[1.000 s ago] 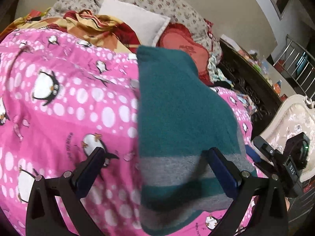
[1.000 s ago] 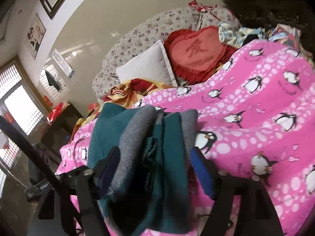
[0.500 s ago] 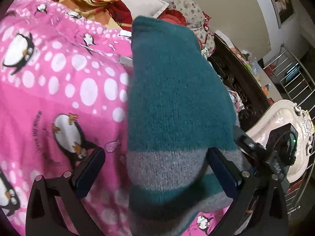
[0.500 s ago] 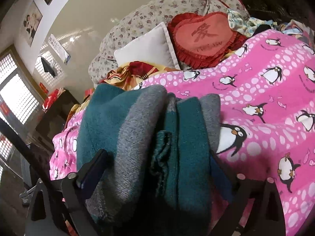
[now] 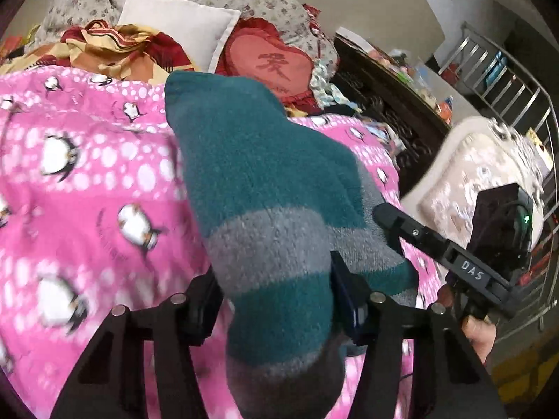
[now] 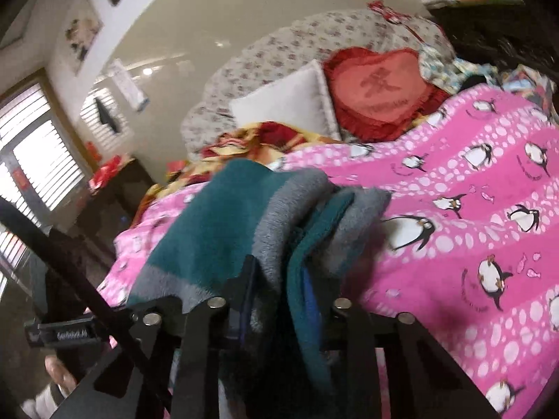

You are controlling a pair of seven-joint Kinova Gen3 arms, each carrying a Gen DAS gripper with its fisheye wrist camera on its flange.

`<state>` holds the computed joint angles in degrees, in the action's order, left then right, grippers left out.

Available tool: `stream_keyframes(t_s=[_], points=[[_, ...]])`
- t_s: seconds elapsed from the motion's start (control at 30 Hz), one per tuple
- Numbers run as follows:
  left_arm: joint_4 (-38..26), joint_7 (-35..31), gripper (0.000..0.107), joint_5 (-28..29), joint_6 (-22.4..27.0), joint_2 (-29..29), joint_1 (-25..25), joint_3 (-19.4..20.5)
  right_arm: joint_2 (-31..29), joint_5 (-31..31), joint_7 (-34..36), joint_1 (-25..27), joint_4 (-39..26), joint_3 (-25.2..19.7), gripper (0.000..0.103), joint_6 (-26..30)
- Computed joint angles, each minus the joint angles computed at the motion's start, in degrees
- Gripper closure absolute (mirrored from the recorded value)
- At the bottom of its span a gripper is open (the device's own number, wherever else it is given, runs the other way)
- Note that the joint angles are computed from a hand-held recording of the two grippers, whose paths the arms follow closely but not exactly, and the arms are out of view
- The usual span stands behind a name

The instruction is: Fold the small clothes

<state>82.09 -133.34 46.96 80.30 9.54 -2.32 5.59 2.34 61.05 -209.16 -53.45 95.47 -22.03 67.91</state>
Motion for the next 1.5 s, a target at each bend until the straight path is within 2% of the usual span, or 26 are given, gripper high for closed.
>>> stream_keyframes(t_s=[0.07,0.13,0.23,0.33,0.4,0.43,0.47,0.5,0.57,0.67,0.73,0.9,0.93,1.0,1.03,1.1,1.17,1.27,1.33,1.43,1.5], points=[[0.66,-2.07,0.051,-0.76,3.28,-1.98,-1.31,-0.71,1.91,-0.46,2.15,-2.77,-3.17,-0.60,0.088,2.71],[2.90,-2.87,0.051,-3.02,4.84,-4.62,-1.78,-1.93,4.51,-0.63,2.06,-2.11,-5.46,-4.83,0.088,5.51],[7.43,-4.22,0.051,-7.90,6.19,-6.47,-2.27,-2.92,5.26,-0.60,-3.33,0.68,-3.32,-10.48,0.088,3.49],[12.78,-3.91,0.050,-9.54,2.76,-6.43,-1.74,-6.05,6.21,-1.79,-8.80,-1.95,-1.59,-8.77,0.085,4.12],[13.79,-4.04,0.049,-7.41,3.39,-5.19,-4.34,-6.61,5.56,-2.70,-13.46,-7.22,-0.46,-3.74,0.069,6.04],[13.75,-4.36,0.049,-6.05,4.54,-4.93,-5.59,-6.88,4.50,-2.77,-15.79,-9.87,0.48,-1.42,0.043,6.54],[14.11,-4.93,0.049,-5.17,4.76,-5.37,-6.77,-6.71,3.83,-2.11,-17.51,-12.44,1.20,0.22,0.026,7.78],[14.85,-6.19,0.048,-4.46,4.05,-6.69,-6.88,-7.57,3.32,-1.27,-18.30,-13.97,1.51,0.79,0.026,8.87],[16.76,-8.18,0.045,-4.11,0.81,-10.02,-7.08,-7.96,3.74,1.03,-17.08,-13.83,0.58,-1.16,0.026,10.67],[16.44,-9.16,0.038,-2.76,1.06,-10.52,-6.81,-8.88,5.57,2.46,-10.41,-7.08,-2.57,-8.22,0.026,9.12],[16.49,-8.75,0.036,-2.49,1.68,-10.00,-6.84,-9.08,7.17,1.91,-5.95,-4.14,-4.65,-9.44,0.027,6.32],[18.18,-7.19,0.034,-3.47,0.45,-10.80,-6.20,-8.83,9.31,-2.81,0.21,-2.14,-7.04,-4.70,0.032,1.79],[18.43,-6.92,0.033,-3.63,0.32,-10.80,-6.02,-8.73,9.39,-3.64,0.76,-0.29,-6.69,-4.82,0.041,-0.20],[18.78,-6.39,0.031,-3.87,-0.19,-10.79,-5.65,-8.52,9.25,-3.25,2.36,1.22,-5.25,-3.92,0.072,-4.37],[18.65,-5.66,0.031,-4.22,-0.64,-10.74,-5.19,-8.12,9.37,-2.85,2.36,1.12,-4.66,-2.96,0.091,-5.69],[18.01,-4.81,0.031,-4.75,-0.92,-10.78,-4.40,-7.59,9.14,-1.56,1.44,1.63,-3.99,-3.51,0.092,-5.64],[17.03,-4.13,0.030,-4.48,-1.31,-11.24,-3.71,-7.28,8.40,0.20,1.04,1.05,-4.16,-4.85,0.093,-2.14],[16.16,-5.32,0.026,-0.86,-1.16,-11.81,-3.56,-7.91,7.16,0.81,4.42,-5.29,-6.45,-0.83,0.094,4.85],[16.24,-4.39,0.023,-0.52,-3.47,-12.37,-2.54,-7.13,7.87,-0.31,8.37,-7.87,-8.62,1.10,0.094,9.51],[17.27,-1.15,0.022,-5.14,-9.08,-12.43,1.11,-4.66,11.53,-3.88,11.99,-5.85,-11.60,0.85,0.094,14.10],[17.56,1.59,0.022,-8.35,-10.84,-11.09,2.34,-2.51,12.53,-5.88,10.77,-2.74,-10.85,-0.07,0.094,12.63]])
